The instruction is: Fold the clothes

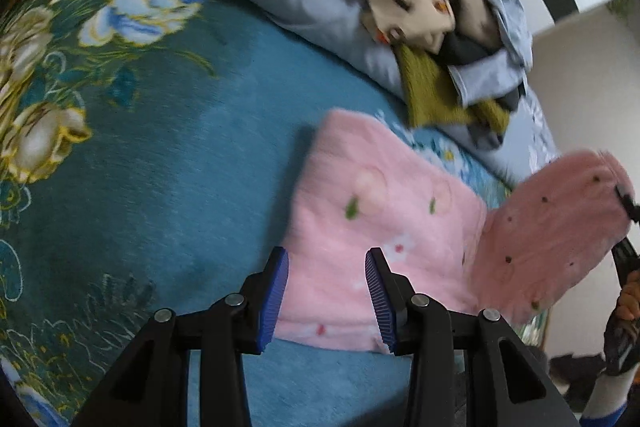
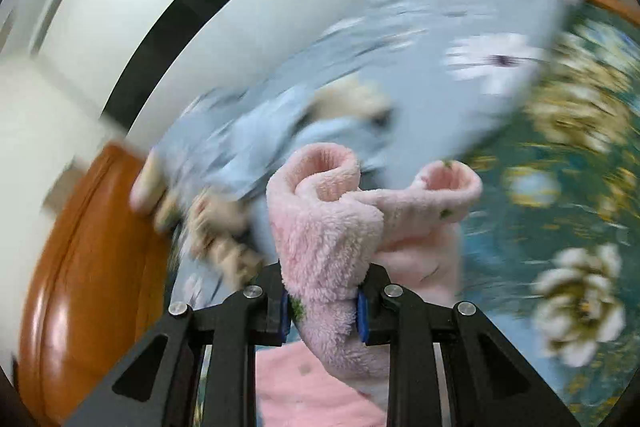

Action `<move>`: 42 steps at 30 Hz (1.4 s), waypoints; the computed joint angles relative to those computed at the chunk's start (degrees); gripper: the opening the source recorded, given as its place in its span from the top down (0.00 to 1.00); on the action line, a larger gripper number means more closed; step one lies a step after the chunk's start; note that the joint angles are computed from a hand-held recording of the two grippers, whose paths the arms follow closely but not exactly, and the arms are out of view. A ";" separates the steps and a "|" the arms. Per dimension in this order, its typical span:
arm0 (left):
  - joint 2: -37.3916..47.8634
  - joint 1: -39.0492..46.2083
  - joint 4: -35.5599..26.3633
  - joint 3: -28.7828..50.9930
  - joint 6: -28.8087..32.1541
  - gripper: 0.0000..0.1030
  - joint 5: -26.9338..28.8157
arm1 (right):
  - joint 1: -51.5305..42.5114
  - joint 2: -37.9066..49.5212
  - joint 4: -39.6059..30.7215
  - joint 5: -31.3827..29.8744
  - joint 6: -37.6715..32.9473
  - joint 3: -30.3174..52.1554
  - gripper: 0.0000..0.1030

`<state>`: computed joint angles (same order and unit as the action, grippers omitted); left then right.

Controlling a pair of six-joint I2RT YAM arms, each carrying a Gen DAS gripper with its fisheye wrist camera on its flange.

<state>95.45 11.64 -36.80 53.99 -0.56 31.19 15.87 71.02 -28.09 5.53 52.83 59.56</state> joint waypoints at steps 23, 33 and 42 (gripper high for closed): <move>3.39 3.70 1.94 0.52 1.13 0.55 7.73 | 26.44 36.99 5.94 -16.17 -4.03 14.28 0.52; 9.29 -14.25 3.52 13.64 -1.09 0.45 6.46 | 20.35 22.44 11.08 -12.30 3.87 -3.29 0.50; 25.84 -20.93 -2.78 27.48 -0.33 0.45 -2.41 | 18.04 13.85 11.37 -10.62 8.25 -12.45 0.50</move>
<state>121.29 -9.29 -39.59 81.47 -0.89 28.78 33.91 84.87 -16.73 -5.09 61.07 47.11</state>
